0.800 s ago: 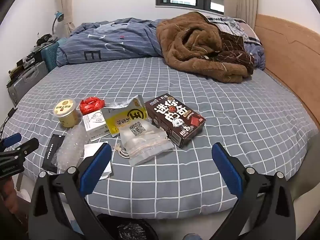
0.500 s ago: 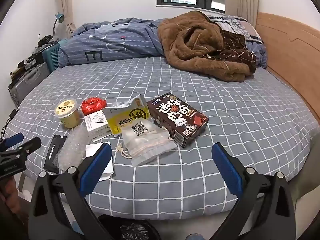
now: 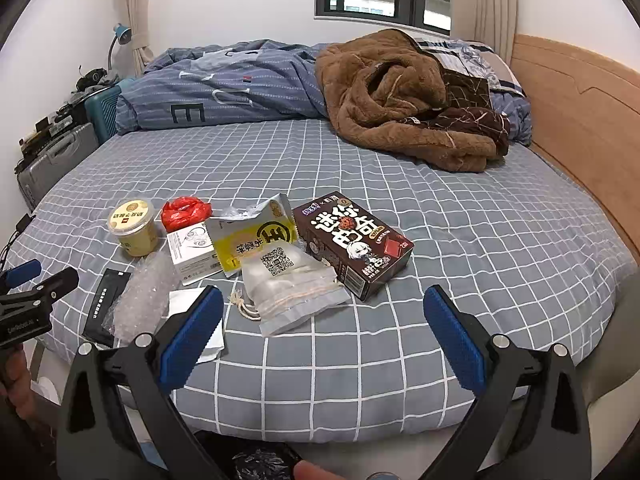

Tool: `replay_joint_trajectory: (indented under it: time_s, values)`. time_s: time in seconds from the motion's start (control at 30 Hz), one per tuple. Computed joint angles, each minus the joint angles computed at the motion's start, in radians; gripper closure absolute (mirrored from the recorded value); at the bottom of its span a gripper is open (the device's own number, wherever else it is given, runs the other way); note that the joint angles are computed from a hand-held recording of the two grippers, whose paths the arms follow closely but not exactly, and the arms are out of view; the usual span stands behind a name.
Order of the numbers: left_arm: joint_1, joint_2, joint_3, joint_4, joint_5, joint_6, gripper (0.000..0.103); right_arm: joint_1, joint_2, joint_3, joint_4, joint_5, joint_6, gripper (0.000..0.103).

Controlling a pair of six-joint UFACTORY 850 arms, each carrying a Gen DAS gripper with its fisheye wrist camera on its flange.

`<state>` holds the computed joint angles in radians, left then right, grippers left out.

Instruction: Collect trash

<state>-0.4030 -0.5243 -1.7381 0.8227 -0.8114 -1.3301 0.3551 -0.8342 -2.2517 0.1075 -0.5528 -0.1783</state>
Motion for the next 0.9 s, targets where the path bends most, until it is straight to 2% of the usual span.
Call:
replay_joint_trajectory:
  time_s: [0.9]
  values:
    - [-0.001, -0.002, -0.004, -0.004, 0.001, 0.008, 0.006, -0.001, 0.000, 0.002, 0.012, 0.001, -0.007, 0.007]
